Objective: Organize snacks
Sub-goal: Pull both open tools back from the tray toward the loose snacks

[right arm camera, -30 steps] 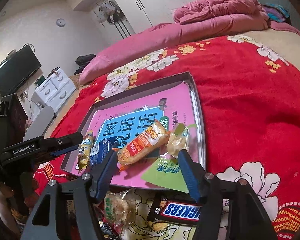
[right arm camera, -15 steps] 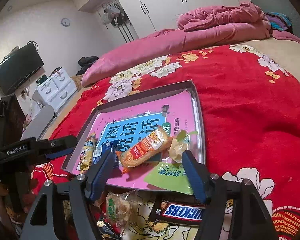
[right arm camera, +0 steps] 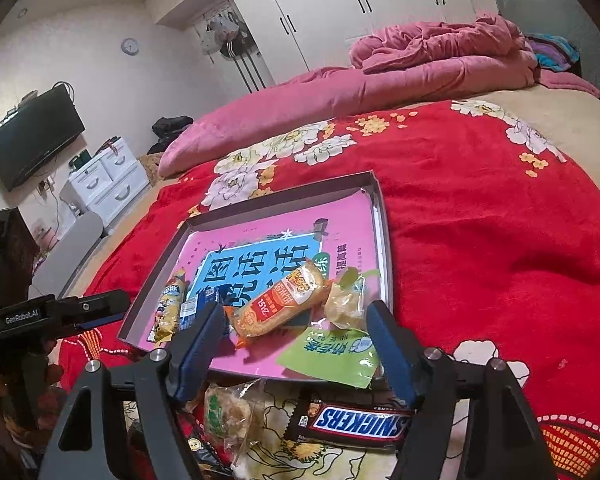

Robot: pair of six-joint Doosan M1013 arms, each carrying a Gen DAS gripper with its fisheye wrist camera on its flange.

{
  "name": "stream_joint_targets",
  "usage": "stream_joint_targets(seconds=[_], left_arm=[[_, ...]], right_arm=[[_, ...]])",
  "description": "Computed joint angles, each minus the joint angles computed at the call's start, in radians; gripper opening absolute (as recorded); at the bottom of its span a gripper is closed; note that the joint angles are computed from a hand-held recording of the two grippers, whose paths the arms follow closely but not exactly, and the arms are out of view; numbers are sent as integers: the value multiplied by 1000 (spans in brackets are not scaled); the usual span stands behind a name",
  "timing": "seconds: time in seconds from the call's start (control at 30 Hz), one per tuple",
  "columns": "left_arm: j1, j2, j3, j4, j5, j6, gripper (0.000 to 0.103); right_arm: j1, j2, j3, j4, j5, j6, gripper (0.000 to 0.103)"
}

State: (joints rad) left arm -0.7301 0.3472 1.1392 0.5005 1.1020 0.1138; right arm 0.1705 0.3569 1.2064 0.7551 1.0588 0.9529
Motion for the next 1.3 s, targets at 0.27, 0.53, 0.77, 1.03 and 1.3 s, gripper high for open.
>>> stream_joint_targets(seconds=[0.27,0.53,0.77,1.03,1.3], left_arm=[[-12,-12,13,9,23,6,76],[-24,-24,29,16,38,-3,76],[-31,-25,32,6,49,13,76],[-37,-28,36,4,51,16,76],[-43,-28,39,-5,47,29,76]], right_arm=[[-2,-7,6,-5,-12,-3,76],[-15,-26,29,33,-49,-26,80],[-20,-41,43,46,-65,-51,81],[-23,-51,55,37,-77,-49,81],[-28,-68,74,24,-105,-23,81]])
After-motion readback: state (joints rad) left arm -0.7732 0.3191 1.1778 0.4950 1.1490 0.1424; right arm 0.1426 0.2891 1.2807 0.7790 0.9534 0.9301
